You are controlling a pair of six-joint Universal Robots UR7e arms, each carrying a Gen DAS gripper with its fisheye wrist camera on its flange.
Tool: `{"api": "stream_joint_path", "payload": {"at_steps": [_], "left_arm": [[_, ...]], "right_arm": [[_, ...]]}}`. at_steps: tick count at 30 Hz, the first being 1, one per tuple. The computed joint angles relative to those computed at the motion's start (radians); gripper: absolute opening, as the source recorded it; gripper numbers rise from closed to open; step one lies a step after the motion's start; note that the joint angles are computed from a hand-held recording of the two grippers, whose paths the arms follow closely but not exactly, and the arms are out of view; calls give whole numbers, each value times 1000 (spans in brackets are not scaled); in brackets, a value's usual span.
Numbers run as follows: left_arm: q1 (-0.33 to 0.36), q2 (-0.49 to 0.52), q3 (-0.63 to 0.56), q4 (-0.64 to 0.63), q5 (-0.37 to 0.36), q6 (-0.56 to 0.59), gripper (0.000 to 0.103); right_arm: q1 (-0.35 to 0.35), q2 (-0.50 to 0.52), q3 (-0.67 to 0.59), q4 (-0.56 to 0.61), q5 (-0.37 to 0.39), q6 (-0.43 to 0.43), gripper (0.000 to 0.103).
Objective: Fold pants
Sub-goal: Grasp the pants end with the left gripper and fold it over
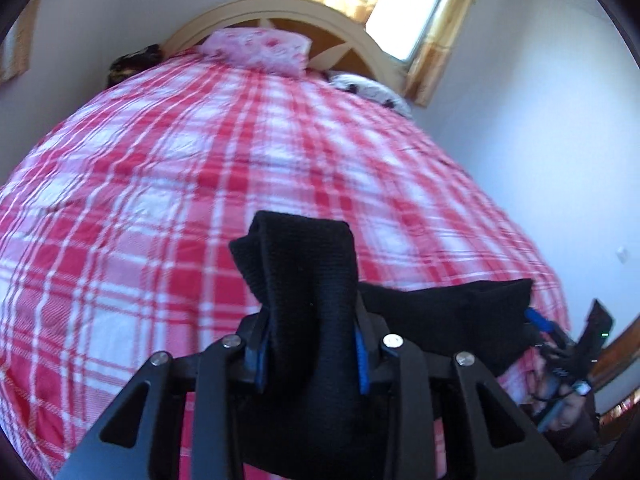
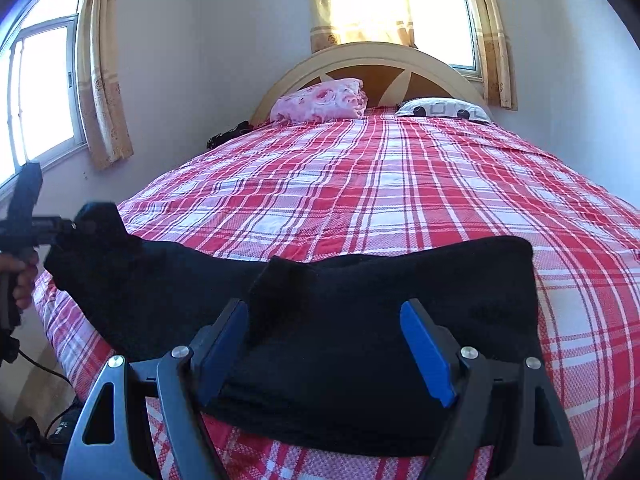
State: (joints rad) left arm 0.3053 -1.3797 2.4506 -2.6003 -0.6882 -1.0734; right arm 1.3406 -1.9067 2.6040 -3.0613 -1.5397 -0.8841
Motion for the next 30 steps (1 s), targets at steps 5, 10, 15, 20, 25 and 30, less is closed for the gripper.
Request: {"api": "stream_joint_path", "payload": {"at_steps": [5, 10, 15, 20, 25, 30], "left_arm": [[4, 144, -92, -205, -59, 205, 33], [39, 283, -198, -326, -150, 348, 33], [68, 405, -307, -364, -218, 413, 32], [82, 507, -413, -367, -267, 442, 32], [79, 594, -503, -364, -309, 474, 32], [96, 687, -597, -330, -352, 499, 33]], "right_arm": [[-35, -44, -4, 25, 21, 1, 80], [-94, -109, -8, 58, 53, -7, 80], [-172, -182, -20, 99, 107, -2, 80], [-238, -199, -44, 98, 135, 58, 80], [-282, -194, -61, 85, 148, 102, 80], [-309, -194, -68, 69, 157, 136, 80]]}}
